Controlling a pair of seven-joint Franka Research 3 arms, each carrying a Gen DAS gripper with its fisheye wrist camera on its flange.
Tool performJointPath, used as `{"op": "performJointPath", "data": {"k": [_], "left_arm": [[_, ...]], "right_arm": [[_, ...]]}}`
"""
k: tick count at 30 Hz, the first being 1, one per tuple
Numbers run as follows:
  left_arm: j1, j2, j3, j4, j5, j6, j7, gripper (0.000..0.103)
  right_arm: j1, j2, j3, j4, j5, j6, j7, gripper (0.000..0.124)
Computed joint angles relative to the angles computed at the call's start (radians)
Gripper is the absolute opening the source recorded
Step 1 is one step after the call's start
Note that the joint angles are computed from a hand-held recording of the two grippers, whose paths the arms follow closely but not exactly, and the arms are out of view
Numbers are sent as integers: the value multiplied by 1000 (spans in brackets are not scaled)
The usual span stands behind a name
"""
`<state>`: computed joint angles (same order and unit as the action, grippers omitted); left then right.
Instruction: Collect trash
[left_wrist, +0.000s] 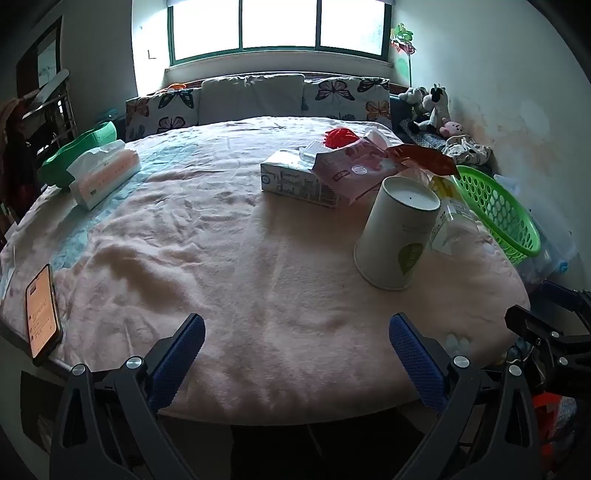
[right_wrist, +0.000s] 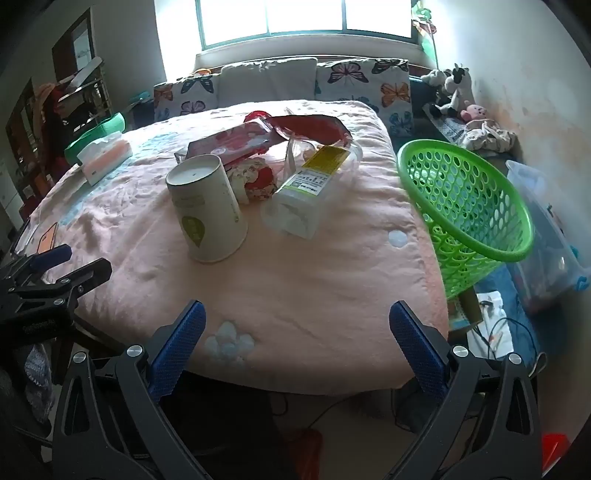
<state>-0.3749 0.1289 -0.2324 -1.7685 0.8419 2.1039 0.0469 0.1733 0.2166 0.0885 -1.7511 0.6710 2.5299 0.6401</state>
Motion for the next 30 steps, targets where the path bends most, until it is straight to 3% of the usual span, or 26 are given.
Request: {"op": "performJointPath", "data": {"k": [30], "left_arm": [[-8, 17, 4, 19, -18, -3, 15, 97]], "right_arm": [[-3, 13, 0, 15, -22, -6, 34, 99]]}}
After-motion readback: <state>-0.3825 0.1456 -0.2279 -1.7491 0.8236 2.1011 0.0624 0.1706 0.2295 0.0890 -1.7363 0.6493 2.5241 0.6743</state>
